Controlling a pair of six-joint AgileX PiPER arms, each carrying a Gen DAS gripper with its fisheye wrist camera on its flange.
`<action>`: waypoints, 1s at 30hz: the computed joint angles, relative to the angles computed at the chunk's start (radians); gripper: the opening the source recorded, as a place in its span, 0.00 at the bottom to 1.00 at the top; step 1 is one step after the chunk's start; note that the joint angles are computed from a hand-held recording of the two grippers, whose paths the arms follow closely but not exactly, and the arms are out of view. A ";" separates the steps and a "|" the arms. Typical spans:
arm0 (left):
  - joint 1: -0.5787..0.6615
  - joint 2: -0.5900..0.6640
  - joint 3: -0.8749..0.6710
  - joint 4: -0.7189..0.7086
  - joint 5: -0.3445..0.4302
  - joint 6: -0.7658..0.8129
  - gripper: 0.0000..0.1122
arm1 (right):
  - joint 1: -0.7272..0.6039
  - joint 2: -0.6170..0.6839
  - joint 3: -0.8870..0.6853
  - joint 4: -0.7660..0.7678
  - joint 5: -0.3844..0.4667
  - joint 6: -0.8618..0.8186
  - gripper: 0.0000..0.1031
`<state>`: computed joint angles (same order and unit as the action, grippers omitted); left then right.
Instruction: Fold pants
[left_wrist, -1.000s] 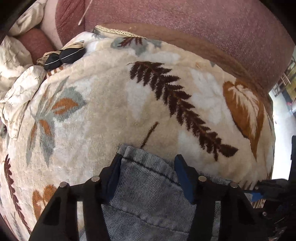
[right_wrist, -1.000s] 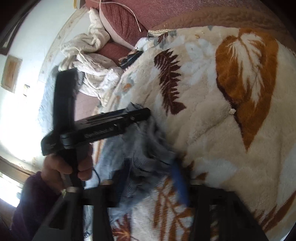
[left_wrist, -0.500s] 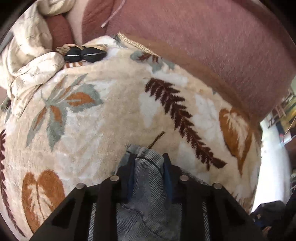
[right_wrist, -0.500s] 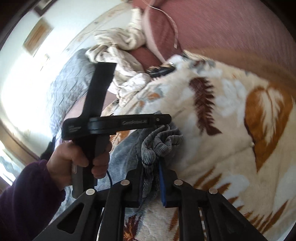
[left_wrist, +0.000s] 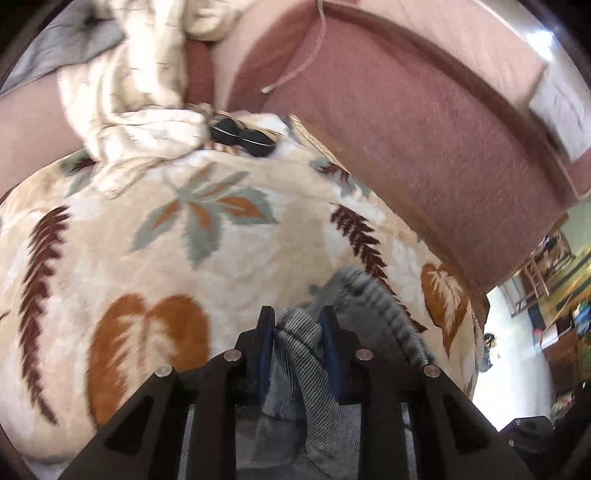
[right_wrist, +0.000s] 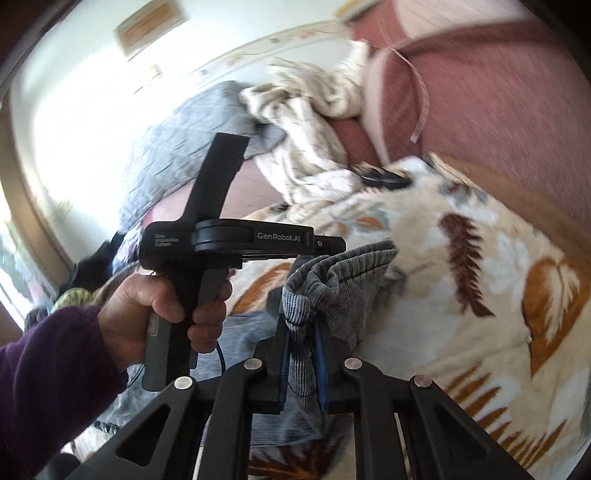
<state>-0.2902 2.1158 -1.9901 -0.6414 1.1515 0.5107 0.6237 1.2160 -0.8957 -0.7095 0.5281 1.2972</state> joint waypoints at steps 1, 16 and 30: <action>0.022 -0.018 0.030 -0.013 -0.004 0.015 0.23 | 0.031 0.016 -0.019 -0.032 0.018 0.017 0.12; 0.555 -0.274 0.548 -0.229 -0.011 0.233 0.22 | 0.401 0.415 -0.373 0.034 0.173 -0.271 0.12; 0.616 -0.422 0.782 -0.164 0.027 0.127 0.64 | 0.354 0.358 -0.334 0.155 0.065 -0.362 0.56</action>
<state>0.3256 1.6938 -1.2085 -0.8057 1.1789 0.6379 0.9772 1.5736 -1.2294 -0.5543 0.5936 0.9354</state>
